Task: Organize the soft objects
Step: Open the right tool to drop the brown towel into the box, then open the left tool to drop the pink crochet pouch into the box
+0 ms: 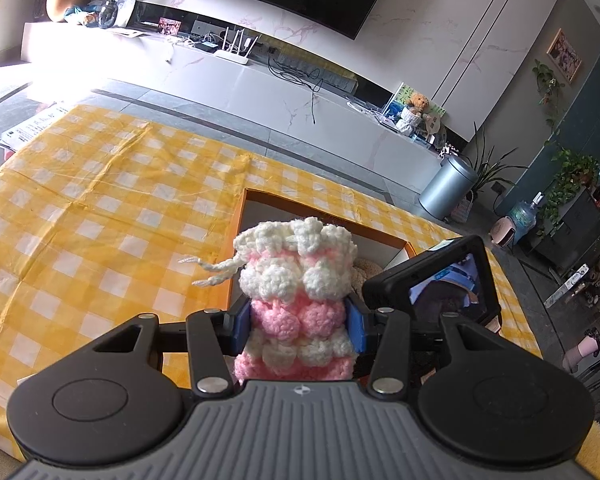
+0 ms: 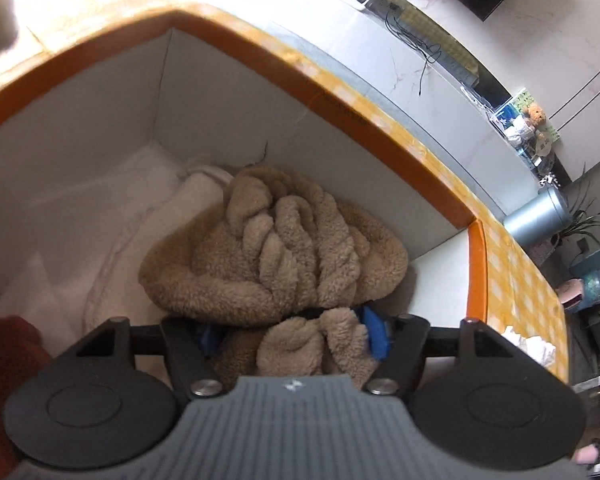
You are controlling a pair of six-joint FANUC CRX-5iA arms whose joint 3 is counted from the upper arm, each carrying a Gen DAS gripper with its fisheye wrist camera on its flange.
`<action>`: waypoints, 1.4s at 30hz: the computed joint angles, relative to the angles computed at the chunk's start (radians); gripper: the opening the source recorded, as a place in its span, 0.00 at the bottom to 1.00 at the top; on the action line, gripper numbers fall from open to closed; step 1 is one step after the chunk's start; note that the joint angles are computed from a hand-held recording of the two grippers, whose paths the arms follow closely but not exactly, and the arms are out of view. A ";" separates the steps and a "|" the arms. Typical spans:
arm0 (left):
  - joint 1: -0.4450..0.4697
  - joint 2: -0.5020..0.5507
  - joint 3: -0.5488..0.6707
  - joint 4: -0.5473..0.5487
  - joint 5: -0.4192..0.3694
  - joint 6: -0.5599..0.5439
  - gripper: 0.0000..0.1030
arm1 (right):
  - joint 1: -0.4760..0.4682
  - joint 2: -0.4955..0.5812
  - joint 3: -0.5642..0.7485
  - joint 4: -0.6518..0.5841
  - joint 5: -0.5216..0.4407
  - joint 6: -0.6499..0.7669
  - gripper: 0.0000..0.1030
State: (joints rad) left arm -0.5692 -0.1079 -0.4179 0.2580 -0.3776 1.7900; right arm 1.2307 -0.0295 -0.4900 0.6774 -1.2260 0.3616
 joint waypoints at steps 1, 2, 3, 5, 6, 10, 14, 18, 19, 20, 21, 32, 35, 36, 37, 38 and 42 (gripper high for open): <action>0.000 0.002 0.005 -0.009 -0.004 0.008 0.52 | 0.008 -0.015 -0.014 0.013 0.013 -0.010 0.77; 0.000 0.005 0.009 -0.015 -0.008 0.016 0.52 | 0.017 -0.016 -0.021 0.035 0.001 -0.028 0.88; 0.000 0.007 0.012 -0.020 -0.011 0.020 0.52 | 0.030 -0.019 -0.035 0.071 -0.017 -0.057 0.93; 0.000 0.010 0.018 -0.032 -0.018 0.032 0.52 | 0.050 -0.046 -0.067 0.131 -0.033 -0.113 0.94; 0.000 0.011 0.018 -0.031 -0.018 0.029 0.52 | 0.061 -0.064 -0.083 0.157 -0.040 -0.137 0.97; 0.001 0.015 -0.025 0.118 0.011 -0.106 0.52 | 0.126 -0.159 -0.154 0.249 -0.096 -0.220 0.97; -0.022 0.047 0.020 0.050 -0.013 -0.067 0.52 | 0.205 -0.246 -0.223 0.303 -0.232 -0.354 0.97; -0.056 0.103 0.106 -0.096 -0.085 0.041 0.52 | 0.270 -0.325 -0.272 0.292 -0.346 -0.458 0.97; -0.064 0.117 0.121 -0.114 -0.099 0.053 0.52 | 0.291 -0.334 -0.272 0.278 -0.375 -0.482 0.97; -0.072 0.133 0.137 -0.131 -0.114 0.063 0.52 | 0.299 -0.347 -0.281 0.274 -0.388 -0.498 0.97; -0.081 0.147 0.152 -0.151 -0.129 0.076 0.52 | 0.310 -0.361 -0.289 0.269 -0.403 -0.521 0.97; -0.154 0.267 0.325 -0.322 -0.321 0.172 0.63 | 0.303 -0.382 -0.323 0.236 -0.386 -0.549 0.97; -0.162 0.277 0.349 -0.351 -0.354 0.219 0.70 | 0.306 -0.385 -0.325 0.237 -0.389 -0.552 0.97; -0.163 0.278 0.353 -0.355 -0.362 0.232 0.76 | 0.309 -0.386 -0.325 0.235 -0.392 -0.554 0.97; -0.158 0.273 0.343 -0.340 -0.351 0.224 0.81 | 0.304 -0.384 -0.323 0.234 -0.388 -0.548 0.97; -0.148 0.264 0.321 -0.308 -0.321 0.205 0.83 | 0.304 -0.385 -0.320 0.227 -0.388 -0.536 0.97; -0.147 0.216 0.270 -0.341 -0.232 0.261 0.87 | 0.310 -0.396 -0.315 0.213 -0.408 -0.511 0.97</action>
